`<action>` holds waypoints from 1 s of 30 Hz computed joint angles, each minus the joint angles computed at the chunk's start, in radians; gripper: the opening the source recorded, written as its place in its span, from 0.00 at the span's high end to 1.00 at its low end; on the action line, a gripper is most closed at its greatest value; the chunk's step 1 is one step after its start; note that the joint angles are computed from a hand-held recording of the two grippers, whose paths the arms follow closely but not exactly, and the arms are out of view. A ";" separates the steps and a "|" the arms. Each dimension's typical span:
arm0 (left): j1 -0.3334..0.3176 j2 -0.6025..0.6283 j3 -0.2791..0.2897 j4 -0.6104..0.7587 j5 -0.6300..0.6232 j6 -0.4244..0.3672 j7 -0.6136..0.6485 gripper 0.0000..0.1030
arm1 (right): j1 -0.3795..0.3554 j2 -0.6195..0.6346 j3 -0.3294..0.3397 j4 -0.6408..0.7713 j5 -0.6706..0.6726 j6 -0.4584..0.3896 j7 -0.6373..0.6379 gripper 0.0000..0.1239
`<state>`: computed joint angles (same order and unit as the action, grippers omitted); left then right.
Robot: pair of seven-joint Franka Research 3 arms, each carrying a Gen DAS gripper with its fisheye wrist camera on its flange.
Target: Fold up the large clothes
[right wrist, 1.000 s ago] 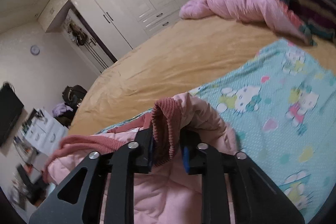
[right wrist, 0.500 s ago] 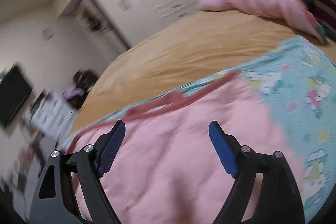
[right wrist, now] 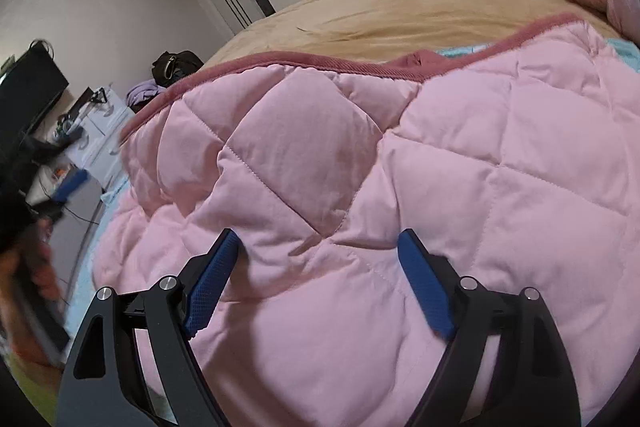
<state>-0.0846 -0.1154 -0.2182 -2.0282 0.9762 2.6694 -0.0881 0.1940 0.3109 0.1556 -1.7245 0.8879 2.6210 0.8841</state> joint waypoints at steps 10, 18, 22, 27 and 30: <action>-0.006 0.034 0.046 -0.028 -0.220 -0.127 0.268 0.09 | -0.094 -0.102 -0.043 -0.034 0.423 0.035 -0.267 0.27; -0.004 0.093 0.051 -0.035 -0.343 -0.072 0.398 0.09 | -0.071 0.106 -0.190 0.202 -0.184 0.010 0.262 0.26; -0.018 0.127 0.051 -0.010 -0.377 -0.079 0.453 0.09 | -0.078 0.221 -0.194 0.352 -0.364 -0.085 0.318 0.26; -0.028 0.138 0.058 -0.008 -0.307 -0.025 0.420 0.71 | -0.132 0.263 -0.114 0.375 -0.389 -0.060 0.272 0.65; -0.039 0.146 0.057 0.013 -0.259 -0.057 0.386 0.90 | -0.190 0.199 -0.045 0.276 -0.295 0.039 0.151 0.79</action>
